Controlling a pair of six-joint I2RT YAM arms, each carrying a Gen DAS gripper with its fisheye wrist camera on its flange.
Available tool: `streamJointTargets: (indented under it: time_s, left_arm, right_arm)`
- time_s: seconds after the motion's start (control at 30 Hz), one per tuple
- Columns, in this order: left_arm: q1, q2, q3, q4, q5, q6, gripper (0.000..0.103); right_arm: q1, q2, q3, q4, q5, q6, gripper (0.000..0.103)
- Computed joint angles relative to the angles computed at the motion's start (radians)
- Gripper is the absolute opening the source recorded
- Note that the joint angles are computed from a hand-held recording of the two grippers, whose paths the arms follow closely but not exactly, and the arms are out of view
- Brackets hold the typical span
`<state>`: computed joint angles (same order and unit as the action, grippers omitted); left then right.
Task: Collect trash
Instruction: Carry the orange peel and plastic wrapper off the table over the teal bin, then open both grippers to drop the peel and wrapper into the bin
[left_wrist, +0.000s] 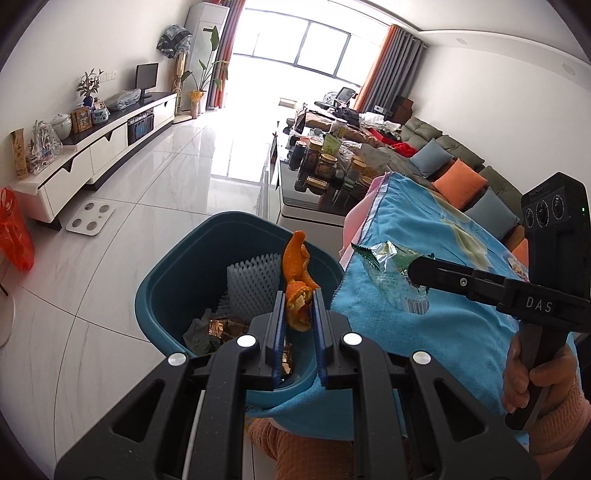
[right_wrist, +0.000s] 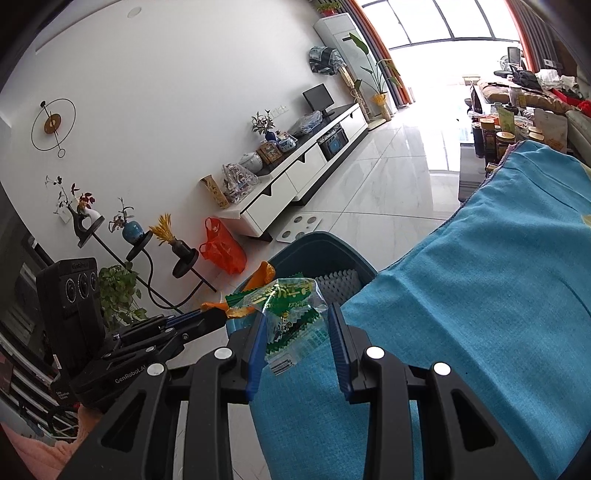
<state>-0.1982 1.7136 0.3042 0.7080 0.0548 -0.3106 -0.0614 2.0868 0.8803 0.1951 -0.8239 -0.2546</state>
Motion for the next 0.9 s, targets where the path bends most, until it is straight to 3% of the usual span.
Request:
streamJointTargets:
  time_s: [0.9]
  left_arm:
    - [0.038,0.140,0.063,0.036,0.022,-0.009,0.014]
  right_arm:
    - [0.082,0.053,0.065,0.003,0.081,0.046,0.031]
